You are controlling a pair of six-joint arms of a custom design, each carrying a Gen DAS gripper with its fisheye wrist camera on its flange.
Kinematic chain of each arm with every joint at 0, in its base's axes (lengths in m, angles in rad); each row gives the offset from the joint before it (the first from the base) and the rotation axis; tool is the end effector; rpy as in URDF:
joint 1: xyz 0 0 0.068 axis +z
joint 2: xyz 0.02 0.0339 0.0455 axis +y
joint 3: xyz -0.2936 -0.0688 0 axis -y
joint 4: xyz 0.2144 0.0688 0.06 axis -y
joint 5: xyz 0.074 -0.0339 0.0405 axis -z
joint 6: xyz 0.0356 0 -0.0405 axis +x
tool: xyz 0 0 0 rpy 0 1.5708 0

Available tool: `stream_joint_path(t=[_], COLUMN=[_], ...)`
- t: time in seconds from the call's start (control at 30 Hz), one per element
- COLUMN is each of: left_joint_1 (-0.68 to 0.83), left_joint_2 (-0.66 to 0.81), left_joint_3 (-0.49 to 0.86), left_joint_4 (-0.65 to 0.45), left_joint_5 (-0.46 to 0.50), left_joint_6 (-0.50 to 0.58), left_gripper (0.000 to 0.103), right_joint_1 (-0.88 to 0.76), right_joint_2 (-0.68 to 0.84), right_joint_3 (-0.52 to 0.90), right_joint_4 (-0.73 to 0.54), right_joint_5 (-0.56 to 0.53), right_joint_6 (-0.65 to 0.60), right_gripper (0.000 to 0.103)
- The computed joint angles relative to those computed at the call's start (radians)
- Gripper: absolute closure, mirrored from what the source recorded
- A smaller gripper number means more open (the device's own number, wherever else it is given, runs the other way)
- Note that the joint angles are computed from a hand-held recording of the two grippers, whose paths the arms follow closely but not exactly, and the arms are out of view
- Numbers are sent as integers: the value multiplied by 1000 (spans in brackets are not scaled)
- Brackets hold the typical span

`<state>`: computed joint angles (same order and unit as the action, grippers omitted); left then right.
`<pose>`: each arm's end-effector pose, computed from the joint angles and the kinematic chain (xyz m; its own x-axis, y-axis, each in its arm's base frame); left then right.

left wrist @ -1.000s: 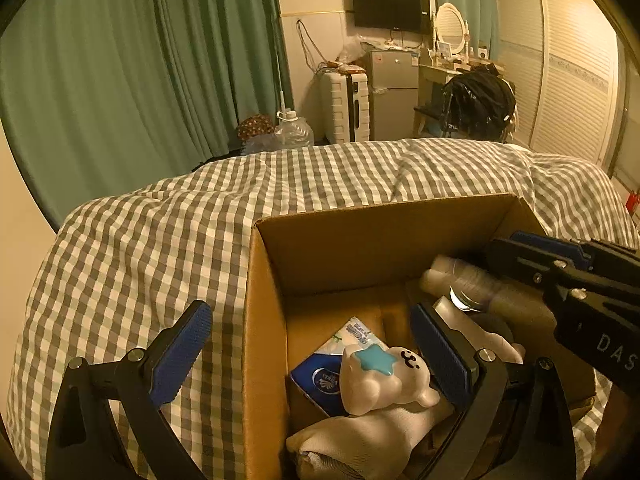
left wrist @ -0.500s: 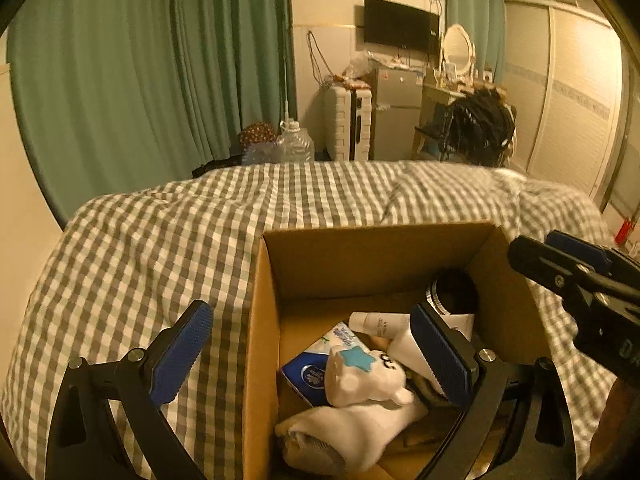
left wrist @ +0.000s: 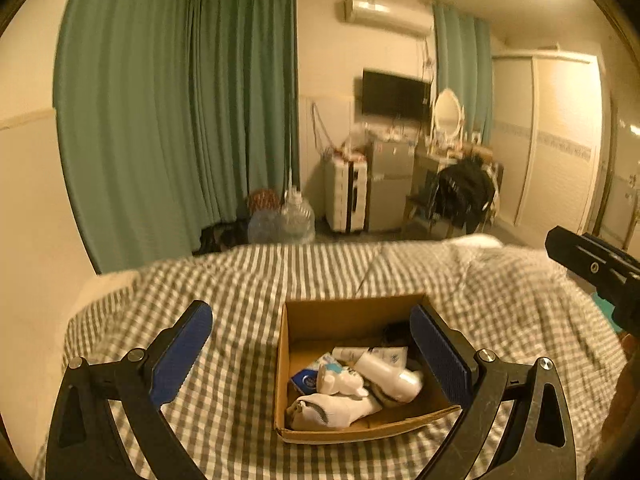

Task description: Organize objects

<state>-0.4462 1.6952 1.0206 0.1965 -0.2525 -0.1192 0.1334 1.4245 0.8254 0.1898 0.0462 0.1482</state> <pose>0.3265 -0.1463 0.2679 -0.4380 0.0819 -0.8952 0.1669 0.9859 0.0085 0.2863 0.0368 0.2890 -0.4035 0.0947 -0.9101 -0.0316 0.9926 0.1173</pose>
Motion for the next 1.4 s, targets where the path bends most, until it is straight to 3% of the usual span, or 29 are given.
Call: stream_joint_path(t=[0.17, 0.23, 0.33, 0.47, 0.57, 0.67, 0.8, 1.07, 1.4], left_joint_1=[-42, -66, -110, -157, -163, -142, -99, -58, -52], left_joint_2=[-160, -211, -271, -271, -208, -100, 32, 75, 57], left_joint_3=[-118, -171, -278, -408, -502, -574, -600, -619, -614], left_joint_4=[61, 96, 191, 338, 467, 610, 692, 712, 684], left_joint_5=[-33, -49, -92, -167, -187, -199, -158, -120, -115], left_joint_6=[37, 47, 68, 50, 17, -1, -28, -51, -46], left_gripper=[1, 1, 0, 0, 0, 0, 0, 0, 0], right_joint_1=[55, 103, 192, 260, 288, 302, 300, 278, 276], right_joint_2=[-185, -243, -362, -393, -339, -204, 4, 131, 140], right_joint_3=[-42, -66, -198, -321, -432, -574, -656, -656, -639], right_joint_4=[-61, -85, -11, 84, 263, 546, 785, 839, 800], right_joint_5=[81, 169, 314, 418, 462, 503, 498, 449, 445], right_joint_6=[-3, -14, -20, -46, -59, -56, -79, -44, -24], right_gripper=[8, 3, 2, 2, 2, 2, 2, 2, 2])
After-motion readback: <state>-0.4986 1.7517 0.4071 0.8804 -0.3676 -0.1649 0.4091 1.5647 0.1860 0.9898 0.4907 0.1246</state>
